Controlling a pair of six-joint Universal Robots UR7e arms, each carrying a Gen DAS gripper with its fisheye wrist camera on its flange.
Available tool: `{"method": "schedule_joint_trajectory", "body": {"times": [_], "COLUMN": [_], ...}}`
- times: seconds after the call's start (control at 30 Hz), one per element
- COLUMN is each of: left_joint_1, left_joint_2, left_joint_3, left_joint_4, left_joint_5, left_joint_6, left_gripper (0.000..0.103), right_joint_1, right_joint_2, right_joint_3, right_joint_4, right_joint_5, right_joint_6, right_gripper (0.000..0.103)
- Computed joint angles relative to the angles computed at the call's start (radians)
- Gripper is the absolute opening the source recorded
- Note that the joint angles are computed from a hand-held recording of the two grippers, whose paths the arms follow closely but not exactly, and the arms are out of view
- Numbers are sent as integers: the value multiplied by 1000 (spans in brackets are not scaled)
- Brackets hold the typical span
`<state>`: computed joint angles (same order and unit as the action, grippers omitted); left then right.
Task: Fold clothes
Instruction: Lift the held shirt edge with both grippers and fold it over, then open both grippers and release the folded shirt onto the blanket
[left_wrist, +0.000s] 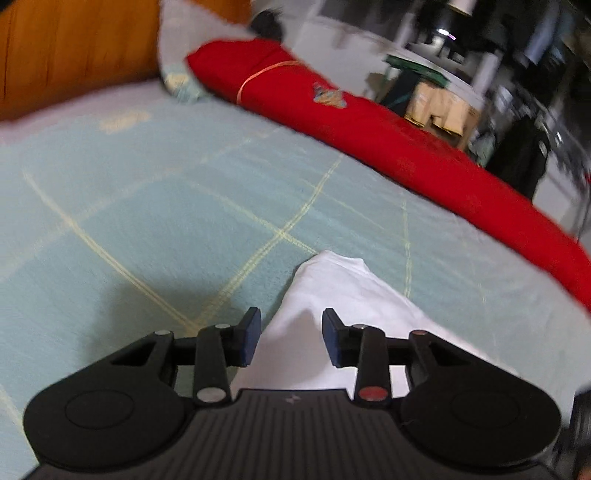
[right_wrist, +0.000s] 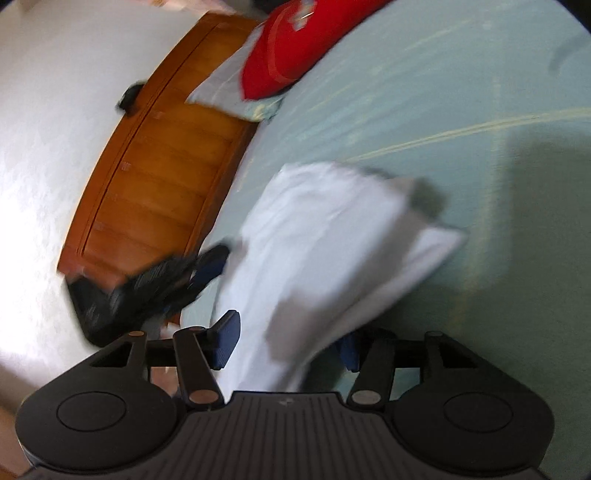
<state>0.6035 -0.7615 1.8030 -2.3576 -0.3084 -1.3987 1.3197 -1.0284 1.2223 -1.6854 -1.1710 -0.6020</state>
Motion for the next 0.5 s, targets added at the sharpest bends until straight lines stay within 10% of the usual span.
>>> {"method": "schedule_joint_trajectory", "body": {"times": [0.3,0.5], "left_joint_1": [-98,-124], "left_joint_2": [66,100], "left_joint_3": [78,63], "left_joint_4": [-328,-236], "left_joint_5": [-133,-141], "left_joint_6": [185,113], "left_gripper": [46,50], "right_joint_1": [6,28], "right_joint_2": [-9,-81], "right_joint_3": [5,95], "right_joint_4": [-186,-398], "right_joint_5": [14,-77], "right_joint_6": [-14,-181], "right_gripper": [61,62]}}
